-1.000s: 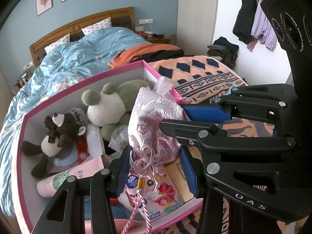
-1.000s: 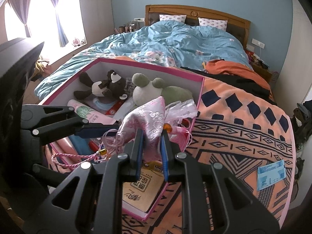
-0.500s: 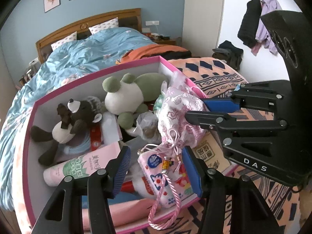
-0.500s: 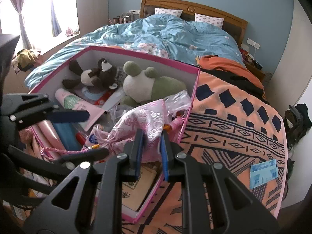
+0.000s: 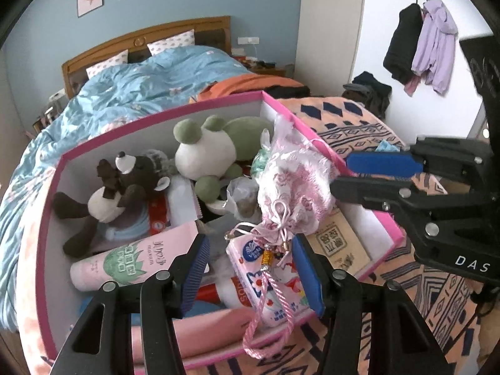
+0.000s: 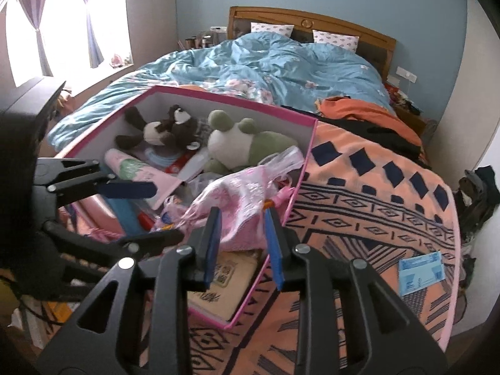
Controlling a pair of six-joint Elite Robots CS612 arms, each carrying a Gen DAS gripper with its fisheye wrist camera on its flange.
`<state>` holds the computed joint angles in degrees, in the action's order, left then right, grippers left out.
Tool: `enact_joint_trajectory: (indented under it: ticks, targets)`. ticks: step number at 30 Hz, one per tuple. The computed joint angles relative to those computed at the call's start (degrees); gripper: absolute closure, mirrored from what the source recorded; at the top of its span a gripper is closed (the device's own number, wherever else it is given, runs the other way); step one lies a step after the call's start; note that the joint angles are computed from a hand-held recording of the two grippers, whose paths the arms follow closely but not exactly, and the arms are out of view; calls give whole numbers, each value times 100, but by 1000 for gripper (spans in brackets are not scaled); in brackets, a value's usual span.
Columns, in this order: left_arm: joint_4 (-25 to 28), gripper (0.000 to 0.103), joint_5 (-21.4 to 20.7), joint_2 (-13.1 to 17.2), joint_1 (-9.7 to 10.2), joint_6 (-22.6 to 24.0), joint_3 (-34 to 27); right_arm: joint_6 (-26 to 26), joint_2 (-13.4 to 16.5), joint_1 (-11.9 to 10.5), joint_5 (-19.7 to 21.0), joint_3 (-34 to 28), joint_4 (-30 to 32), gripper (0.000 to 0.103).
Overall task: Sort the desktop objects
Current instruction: 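Move the right gripper down to the white plush bunny and grasp it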
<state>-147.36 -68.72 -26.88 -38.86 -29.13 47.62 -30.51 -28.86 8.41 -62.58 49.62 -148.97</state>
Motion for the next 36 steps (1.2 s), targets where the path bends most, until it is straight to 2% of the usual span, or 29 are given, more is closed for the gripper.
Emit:
enact_joint_trajectory:
  ticks: [6, 8, 9, 10, 12, 14, 15, 16, 17, 21, 24, 26, 30, 36]
  targets:
    - [-635, 45, 88, -339, -126, 99, 601, 75, -254, -144, 687, 516, -109, 72]
    - [-933, 43, 53, -475, -188, 179, 859, 69, -397, -224, 1036, 789, -150, 64]
    - [-999, 40, 54, -522, -212, 213, 938, 54, -460, -256, 1171, 902, -152, 55]
    - [-1074, 40, 63, -577, -244, 245, 1041, 30, -539, -293, 1326, 1053, -162, 49]
    - [-1205, 40, -55, -678, -308, 318, 1236, -124, -736, -383, 1706, 1411, -85, 49]
    - [-1210, 40, -121, -755, -375, 388, 1374, -276, -906, -442, 1891, 1735, -96, 47]
    - [-1266, 40, -219, -794, -404, 433, 1464, -370, -1026, -482, 1974, 1978, -125, 42]
    - [-1291, 40, -326, -827, -426, 470, 1540, -430, -1111, -502, 1980, 2155, -158, 36]
    - [-1291, 40, -419, -854, -456, 504, 1609, -504, -1188, -521, 1961, 2318, -184, 35]
    - [-1273, 40, -672, -903, -597, 701, 1815, -687, -1492, -600, 1686, 3025, -234, 35]
    - [-1205, 40, -911, -881, -670, 798, 1863, -587, -1607, -653, 1431, 3379, -247, 35]
    - [-1145, 40, -1111, -847, -701, 830, 1855, -486, -1642, -705, 1403, 3526, -160, 35]
    - [-1060, 40, -1095, -802, -801, 943, 1852, -239, -1694, -743, 1095, 3748, -99, 35]
    - [-933, 40, -933, -810, -823, 788, 1907, -437, -1765, -765, 1176, 3907, 113, 37]
